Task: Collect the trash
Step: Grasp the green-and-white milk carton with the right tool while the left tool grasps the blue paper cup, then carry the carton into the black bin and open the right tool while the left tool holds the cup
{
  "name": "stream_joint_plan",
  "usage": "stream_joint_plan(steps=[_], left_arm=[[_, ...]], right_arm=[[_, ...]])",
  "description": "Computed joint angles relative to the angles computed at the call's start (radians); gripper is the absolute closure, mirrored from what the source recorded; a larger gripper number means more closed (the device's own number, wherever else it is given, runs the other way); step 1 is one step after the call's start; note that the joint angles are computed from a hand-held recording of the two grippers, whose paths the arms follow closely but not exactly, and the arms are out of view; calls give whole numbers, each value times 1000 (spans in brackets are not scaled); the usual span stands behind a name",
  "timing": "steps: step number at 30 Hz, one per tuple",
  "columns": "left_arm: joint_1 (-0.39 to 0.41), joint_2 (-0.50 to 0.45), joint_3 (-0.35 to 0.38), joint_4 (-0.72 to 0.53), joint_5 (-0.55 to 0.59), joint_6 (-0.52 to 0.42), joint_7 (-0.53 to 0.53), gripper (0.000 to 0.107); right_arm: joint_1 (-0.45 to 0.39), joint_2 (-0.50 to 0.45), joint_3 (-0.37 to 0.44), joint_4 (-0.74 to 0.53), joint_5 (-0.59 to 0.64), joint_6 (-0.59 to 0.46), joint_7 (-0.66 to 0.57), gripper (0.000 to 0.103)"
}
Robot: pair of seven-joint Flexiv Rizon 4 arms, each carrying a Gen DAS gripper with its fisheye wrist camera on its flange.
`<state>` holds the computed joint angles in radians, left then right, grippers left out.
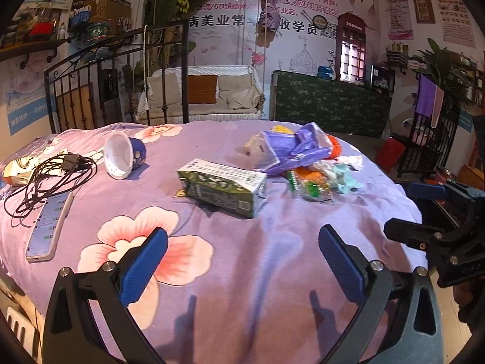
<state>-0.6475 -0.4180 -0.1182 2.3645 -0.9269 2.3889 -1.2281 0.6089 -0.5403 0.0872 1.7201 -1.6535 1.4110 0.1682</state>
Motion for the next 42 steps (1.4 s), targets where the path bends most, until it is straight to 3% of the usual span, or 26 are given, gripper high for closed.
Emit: stream_joint_plan(steps=[4, 8, 11, 14, 16, 19, 21, 23, 24, 28, 30, 33, 35, 42], left_arm=[[19, 14, 31, 8, -68, -9, 73, 8], [85, 41, 45, 20, -85, -75, 103, 8], [148, 63, 59, 10, -79, -177, 113, 8], [295, 88, 69, 3, 153, -299, -30, 8], [294, 69, 107, -42, 153, -327, 6, 8], [325, 27, 141, -129, 204, -405, 26, 9], [371, -4, 157, -193, 304, -468, -29, 18], [308, -60, 229, -272, 242, -513, 20, 20], [250, -92, 301, -315, 222, -550, 32, 21], [105, -207, 532, -460, 224, -743, 4, 45], [80, -241, 597, -511, 251, -842, -34, 55], [76, -262, 631, -537, 296, -870, -75, 74], [69, -261, 648, -539, 329, -881, -97, 94], [70, -193, 617, -470, 420, -800, -159, 98]], right_arm=[[22, -131, 79, -144, 389, -27, -473, 5], [13, -295, 254, -379, 690, -204, -910, 13], [31, -415, 342, -583, 826, -337, -1122, 19], [74, -502, 374, -757, 898, -467, -1280, 24], [106, -545, 368, -849, 925, -533, -1352, 30], [142, -584, 342, -930, 956, -589, -1419, 43], [158, -590, 318, -949, 974, -600, -1438, 48], [165, -583, 296, -939, 996, -586, -1447, 51], [169, -581, 284, -939, 1006, -582, -1449, 52], [186, -560, 228, -911, 1051, -547, -1428, 53], [193, -550, 204, -896, 1078, -524, -1413, 53], [205, -532, 165, -868, 1115, -488, -1396, 53], [215, -514, 132, -840, 1136, -454, -1376, 53], [250, -429, 19, -698, 1219, -293, -1296, 53]])
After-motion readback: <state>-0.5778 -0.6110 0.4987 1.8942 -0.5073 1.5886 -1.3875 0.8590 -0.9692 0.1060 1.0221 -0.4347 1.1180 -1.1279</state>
